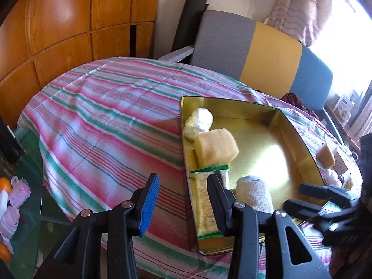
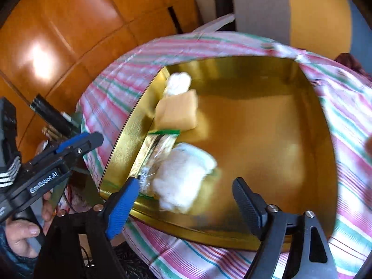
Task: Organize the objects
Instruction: 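Open the left tool on the packet while the right tool lowers the sock into the tray, then move both tools back toward the remaining items on the cloth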
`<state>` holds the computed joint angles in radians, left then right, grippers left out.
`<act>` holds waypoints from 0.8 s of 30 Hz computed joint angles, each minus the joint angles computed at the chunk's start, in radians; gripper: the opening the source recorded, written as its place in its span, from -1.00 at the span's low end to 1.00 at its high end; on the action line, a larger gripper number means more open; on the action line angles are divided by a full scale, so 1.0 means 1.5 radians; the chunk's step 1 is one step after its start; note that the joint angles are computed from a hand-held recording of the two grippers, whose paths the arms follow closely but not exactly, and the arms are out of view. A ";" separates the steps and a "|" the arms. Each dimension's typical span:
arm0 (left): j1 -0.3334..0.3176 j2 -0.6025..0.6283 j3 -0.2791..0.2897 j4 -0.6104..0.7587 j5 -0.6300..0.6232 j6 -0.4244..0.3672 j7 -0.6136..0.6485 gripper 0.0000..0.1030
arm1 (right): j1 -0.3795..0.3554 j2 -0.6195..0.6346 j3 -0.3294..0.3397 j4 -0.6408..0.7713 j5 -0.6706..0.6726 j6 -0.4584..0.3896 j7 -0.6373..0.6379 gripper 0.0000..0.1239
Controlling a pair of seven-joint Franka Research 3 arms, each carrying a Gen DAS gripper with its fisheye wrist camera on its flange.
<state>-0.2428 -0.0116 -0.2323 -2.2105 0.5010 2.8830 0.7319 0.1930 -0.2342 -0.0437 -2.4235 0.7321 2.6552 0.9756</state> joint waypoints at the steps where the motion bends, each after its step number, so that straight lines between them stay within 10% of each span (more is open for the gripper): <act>1: -0.002 0.001 -0.002 0.005 0.005 -0.002 0.001 -0.17 | -0.007 -0.014 -0.004 -0.010 0.000 0.009 0.005 0.40; 12: -0.047 0.058 -0.028 0.099 -0.036 -0.023 0.113 -0.17 | -0.166 -0.134 -0.063 -0.089 -0.123 0.068 0.116 0.46; 24: -0.116 0.237 -0.114 0.367 -0.234 -0.127 0.383 -0.15 | -0.375 -0.083 -0.114 -0.090 -0.249 0.186 0.309 0.47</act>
<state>-0.4174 0.3433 -0.4039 -1.6594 0.1506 2.6917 1.3060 -0.3698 -0.3586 -0.2148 -2.5580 0.3592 2.9337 1.4398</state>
